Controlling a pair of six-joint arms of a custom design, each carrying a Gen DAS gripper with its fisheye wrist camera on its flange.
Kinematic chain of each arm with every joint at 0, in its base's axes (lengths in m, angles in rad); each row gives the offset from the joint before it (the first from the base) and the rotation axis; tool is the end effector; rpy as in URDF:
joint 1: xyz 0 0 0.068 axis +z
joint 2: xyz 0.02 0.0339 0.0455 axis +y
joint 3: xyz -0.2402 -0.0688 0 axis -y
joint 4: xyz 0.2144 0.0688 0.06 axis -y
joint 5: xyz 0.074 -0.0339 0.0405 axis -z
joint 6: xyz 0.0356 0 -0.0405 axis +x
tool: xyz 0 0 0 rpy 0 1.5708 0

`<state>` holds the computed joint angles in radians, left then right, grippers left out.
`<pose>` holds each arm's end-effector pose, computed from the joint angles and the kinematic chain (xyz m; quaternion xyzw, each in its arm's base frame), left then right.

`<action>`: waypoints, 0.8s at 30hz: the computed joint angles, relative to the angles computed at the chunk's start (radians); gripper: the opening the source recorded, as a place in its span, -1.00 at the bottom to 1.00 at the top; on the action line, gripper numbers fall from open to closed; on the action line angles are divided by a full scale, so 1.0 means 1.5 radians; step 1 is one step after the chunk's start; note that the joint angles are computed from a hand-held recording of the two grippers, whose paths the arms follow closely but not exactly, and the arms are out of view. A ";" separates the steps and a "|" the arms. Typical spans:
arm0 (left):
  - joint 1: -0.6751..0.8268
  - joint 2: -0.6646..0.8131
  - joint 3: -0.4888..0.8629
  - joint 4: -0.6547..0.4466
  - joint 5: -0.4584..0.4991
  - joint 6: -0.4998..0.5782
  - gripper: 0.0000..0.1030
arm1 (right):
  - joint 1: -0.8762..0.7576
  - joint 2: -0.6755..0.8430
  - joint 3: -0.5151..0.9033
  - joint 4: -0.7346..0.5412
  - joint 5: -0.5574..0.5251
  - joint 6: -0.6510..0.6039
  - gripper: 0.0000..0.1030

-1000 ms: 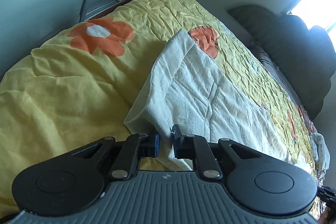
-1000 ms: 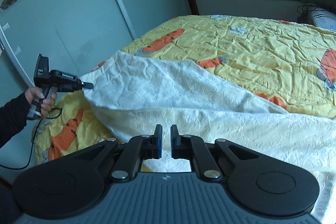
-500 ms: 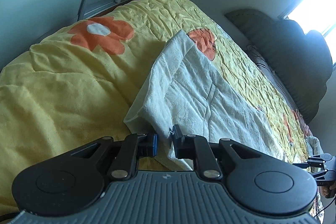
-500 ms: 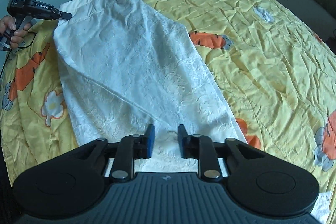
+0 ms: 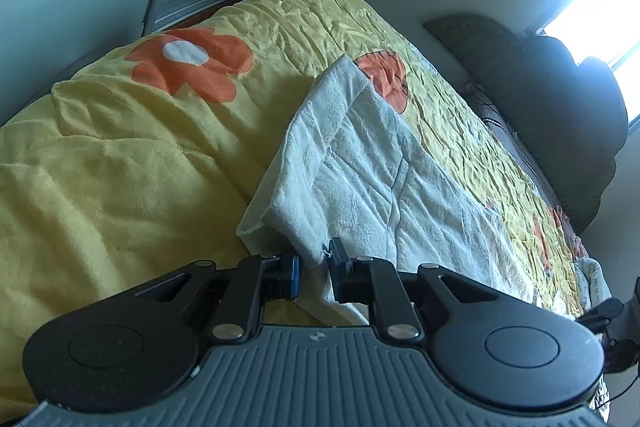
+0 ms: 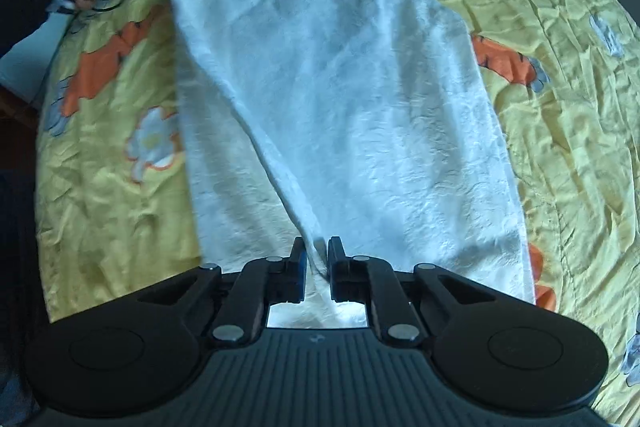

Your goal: Fold towel

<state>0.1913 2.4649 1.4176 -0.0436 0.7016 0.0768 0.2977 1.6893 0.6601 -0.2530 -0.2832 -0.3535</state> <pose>0.4100 0.0560 0.0185 0.0293 0.9154 -0.3010 0.2658 0.2276 0.0802 0.0955 -0.3326 0.9217 0.1356 0.1462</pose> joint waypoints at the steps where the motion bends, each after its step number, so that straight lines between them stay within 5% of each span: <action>1: 0.000 0.000 -0.006 0.010 0.001 -0.004 -0.51 | 0.020 -0.030 -0.042 0.024 0.006 0.021 -0.81; 6: -0.006 -0.032 -0.070 0.066 -0.007 -0.009 -0.43 | 0.064 -0.049 -0.193 0.247 0.076 0.146 -0.81; 10: -0.021 -0.139 -0.189 0.066 -0.038 0.060 0.09 | 0.037 -0.033 -0.268 0.394 0.061 0.198 -0.81; 15: -0.024 -0.279 -0.352 0.047 0.083 0.106 0.10 | 0.071 -0.015 -0.322 0.498 0.097 0.241 -0.81; 19: -0.133 -0.276 -0.430 0.118 0.239 -0.087 0.19 | 0.106 -0.038 -0.365 0.545 0.130 0.281 -0.81; 22: -0.270 -0.213 -0.447 0.312 0.234 -0.342 0.19 | 0.136 -0.072 -0.392 0.557 0.159 0.313 -0.81; 24: -0.347 -0.179 -0.419 0.352 0.187 -0.426 0.19 | 0.161 -0.093 -0.404 0.556 0.183 0.332 -0.81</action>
<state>-0.3293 2.1969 0.7890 0.4848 0.9826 -0.5619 0.5389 1.5502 0.0546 0.5805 -0.0084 0.1449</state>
